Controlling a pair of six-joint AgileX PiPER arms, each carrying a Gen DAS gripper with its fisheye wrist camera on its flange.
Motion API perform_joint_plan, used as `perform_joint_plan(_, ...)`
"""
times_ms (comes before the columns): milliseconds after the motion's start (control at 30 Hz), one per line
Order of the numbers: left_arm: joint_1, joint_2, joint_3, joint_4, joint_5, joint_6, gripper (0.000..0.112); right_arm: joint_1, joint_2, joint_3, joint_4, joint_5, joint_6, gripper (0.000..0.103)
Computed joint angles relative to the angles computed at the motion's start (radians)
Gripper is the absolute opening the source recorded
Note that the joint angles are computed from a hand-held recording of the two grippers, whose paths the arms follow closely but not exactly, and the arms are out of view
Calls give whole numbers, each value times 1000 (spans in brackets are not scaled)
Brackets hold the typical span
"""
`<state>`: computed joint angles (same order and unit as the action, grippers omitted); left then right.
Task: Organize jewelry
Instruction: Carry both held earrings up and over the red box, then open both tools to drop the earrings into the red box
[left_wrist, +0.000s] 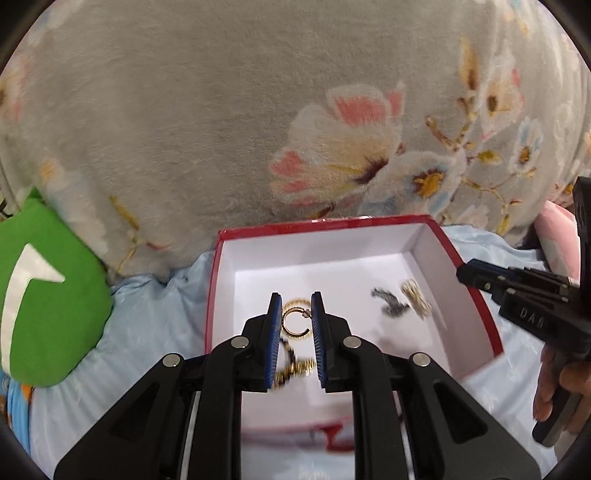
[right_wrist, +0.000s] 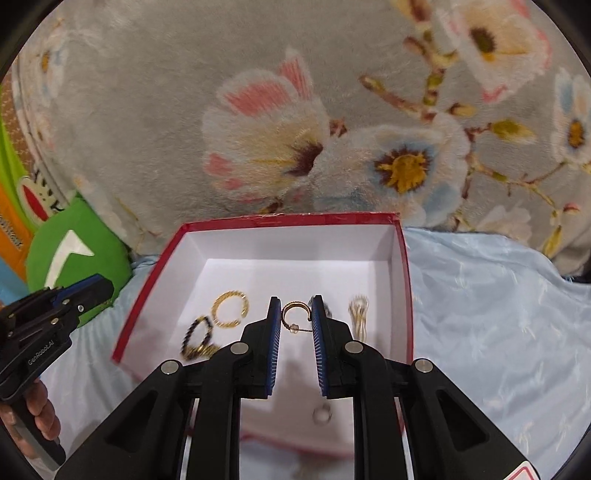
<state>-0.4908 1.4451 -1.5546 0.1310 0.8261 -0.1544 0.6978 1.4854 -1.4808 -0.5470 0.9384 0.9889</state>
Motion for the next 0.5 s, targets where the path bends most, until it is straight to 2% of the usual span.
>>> perform_joint_plan(100, 8, 132, -115, -17, 4, 10, 15, -80, 91, -64, 83, -33, -80, 15)
perform_joint_plan(333, 22, 339, -305, -25, 48, -15, 17, -146, 218, -158, 141, -19, -174, 16)
perform_joint_plan(400, 18, 352, -303, 18, 32, -70, 31, -143, 213, -142, 120, -33, -151, 21)
perform_joint_plan(467, 14, 340, -275, 53, 8, -112, 52, -135, 191, -109, 94, -55, -114, 22)
perform_joint_plan(500, 13, 324, -246, 71, -16, -133, 55, -134, 183, -99, 84, -64, -105, 23)
